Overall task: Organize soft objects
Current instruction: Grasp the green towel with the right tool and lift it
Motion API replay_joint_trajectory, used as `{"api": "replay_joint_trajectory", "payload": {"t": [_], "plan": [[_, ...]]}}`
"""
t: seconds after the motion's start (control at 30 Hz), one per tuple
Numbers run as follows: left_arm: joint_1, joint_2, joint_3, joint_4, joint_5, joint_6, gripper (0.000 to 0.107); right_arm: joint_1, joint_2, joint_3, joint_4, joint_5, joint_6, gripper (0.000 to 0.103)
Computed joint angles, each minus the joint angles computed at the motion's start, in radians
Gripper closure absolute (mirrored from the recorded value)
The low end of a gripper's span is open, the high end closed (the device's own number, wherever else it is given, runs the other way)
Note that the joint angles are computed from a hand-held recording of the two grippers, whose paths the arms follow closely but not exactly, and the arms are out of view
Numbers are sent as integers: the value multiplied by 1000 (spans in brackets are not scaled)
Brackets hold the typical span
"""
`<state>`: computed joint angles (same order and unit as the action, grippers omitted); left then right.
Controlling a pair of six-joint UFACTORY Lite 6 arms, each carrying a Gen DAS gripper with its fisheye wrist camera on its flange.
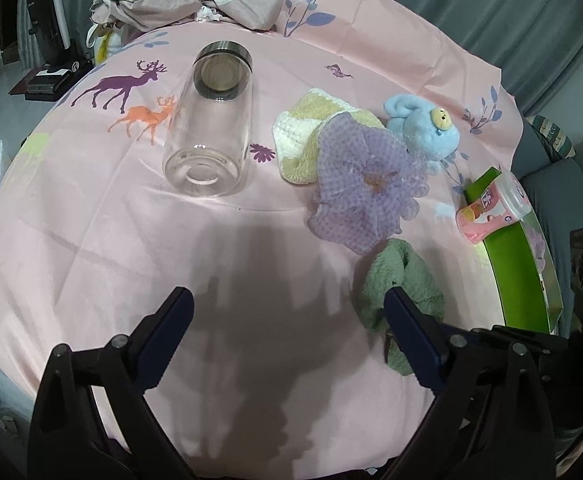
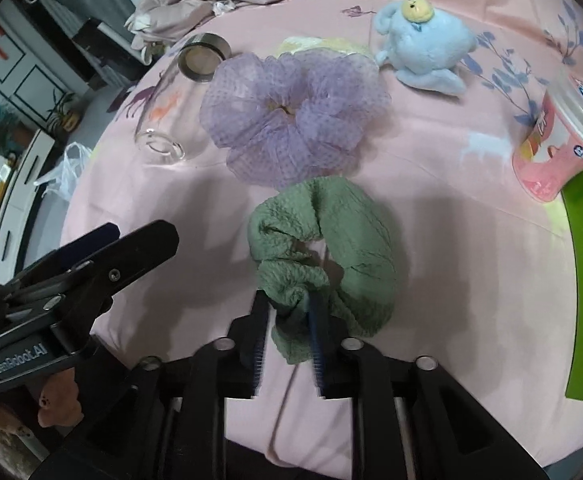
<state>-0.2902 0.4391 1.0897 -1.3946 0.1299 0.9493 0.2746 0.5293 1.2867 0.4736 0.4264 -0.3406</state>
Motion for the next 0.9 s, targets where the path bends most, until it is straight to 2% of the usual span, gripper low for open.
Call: {"api": "replay_joint_trajectory", "payload": {"t": [0.07,0.13,0.27,0.47,0.63,0.77,0.9], "plan": [[-4,-6,-9,-25,-4,21,12,-21,-39,-35,54,-6,-50,49],[-3,-7,-10,-38,-1,26,13,-44,-92,-80,103,-22,-88,40],[-5,2,1,-27,36,24,17,-84,-138,-119,130,-44,-107,39],[-28,37,23,-90,119,86,35,-161,-96,-117,378,-6,-297,39],[-71,111,83,-65,166,62,61,-188,-10,-74,524,33,-415,39],[-88,158,132,-41,185,33,66,-173,52,-23,510,12,-384,39],[-92,208,180,-27,210,9,71,-177,117,30,549,47,-422,39]]}}
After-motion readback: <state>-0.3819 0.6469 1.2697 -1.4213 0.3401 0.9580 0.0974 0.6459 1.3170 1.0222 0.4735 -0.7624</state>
